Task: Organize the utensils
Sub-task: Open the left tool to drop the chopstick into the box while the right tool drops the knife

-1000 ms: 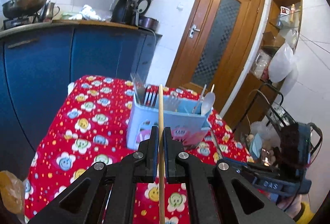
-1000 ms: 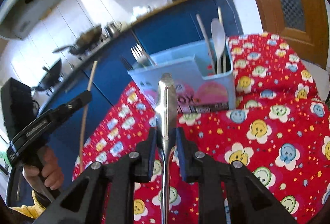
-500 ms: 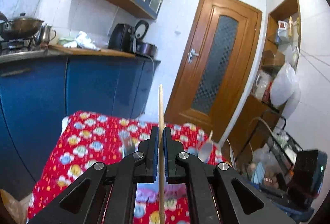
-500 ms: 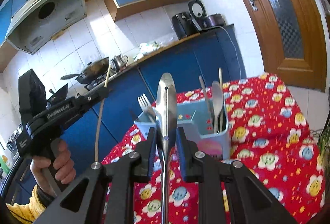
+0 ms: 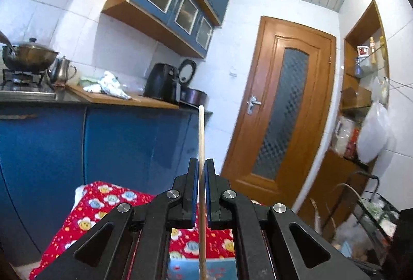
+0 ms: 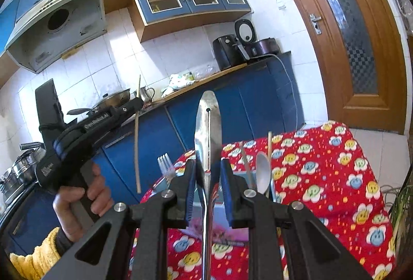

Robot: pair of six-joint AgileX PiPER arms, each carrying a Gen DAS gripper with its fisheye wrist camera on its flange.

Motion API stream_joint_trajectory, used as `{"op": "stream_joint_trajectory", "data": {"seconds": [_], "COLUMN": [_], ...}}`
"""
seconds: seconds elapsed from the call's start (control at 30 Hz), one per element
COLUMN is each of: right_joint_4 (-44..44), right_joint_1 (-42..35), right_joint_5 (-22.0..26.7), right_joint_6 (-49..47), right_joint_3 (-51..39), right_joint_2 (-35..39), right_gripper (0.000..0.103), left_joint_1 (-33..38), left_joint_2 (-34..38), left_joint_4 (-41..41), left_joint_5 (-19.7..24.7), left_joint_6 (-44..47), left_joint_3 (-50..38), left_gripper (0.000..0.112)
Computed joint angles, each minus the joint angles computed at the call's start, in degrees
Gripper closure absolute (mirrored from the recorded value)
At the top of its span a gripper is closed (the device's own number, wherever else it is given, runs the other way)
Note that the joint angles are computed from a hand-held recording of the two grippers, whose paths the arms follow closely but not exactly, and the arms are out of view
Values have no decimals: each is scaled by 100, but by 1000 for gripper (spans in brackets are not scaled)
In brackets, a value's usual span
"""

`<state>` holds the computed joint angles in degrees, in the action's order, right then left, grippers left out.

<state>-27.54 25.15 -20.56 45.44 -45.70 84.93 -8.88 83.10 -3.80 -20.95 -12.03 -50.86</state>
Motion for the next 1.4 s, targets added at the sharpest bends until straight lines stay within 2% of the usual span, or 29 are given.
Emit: {"op": "stream_joint_trajectory", "data": {"seconds": [0.2, 0.37, 0.5, 0.67, 0.77, 0.87, 0.97, 1.17, 1.33, 1.4], "right_joint_4": [482, 1529, 2357, 2920, 3165, 3321, 3064, 3154, 3655, 3762], "right_joint_1": [-81, -36, 68, 179, 249, 305, 255, 275, 472, 545], "right_joint_5": [-134, -391, -595, -845, -1035, -1028, -904, -806, -691, -548], "right_joint_6": [-573, -1742, -2735, -3471, -3907, -4212, -3843, -3839, -4313, -4343], "right_joint_3": [-501, -803, -1022, -1219, -1221, -1226, -1189, -1005, -801, -716], "right_joint_2": [457, 781, 1075, 1456, 1628, 1733, 1722, 1379, 934, 734], "right_gripper": [82, 82, 82, 82, 82, 81, 81, 67, 65, 65], "left_joint_1": [-156, -273, -314, -299, -275, -239, -231, -175, -121, -123], "left_joint_2": [493, 743, 894, 1018, 1036, 1032, 972, 648, 195, -27], "left_joint_4": [-1062, -1546, -1615, -1551, -1501, -1382, -1262, -1023, -853, -986], "left_joint_5": [-542, -1041, -1113, -1160, -1107, -975, -763, -342, 80, 298], "left_joint_6": [1030, 1552, 1635, 1601, 1540, 1448, 1402, 1138, 925, 1109], "left_joint_3": [-74, 8, -4, 26, 38, 24, 8, 111, 269, 351], "left_gripper": [108, 108, 108, 108, 108, 108, 106, 96, 95, 95]}}
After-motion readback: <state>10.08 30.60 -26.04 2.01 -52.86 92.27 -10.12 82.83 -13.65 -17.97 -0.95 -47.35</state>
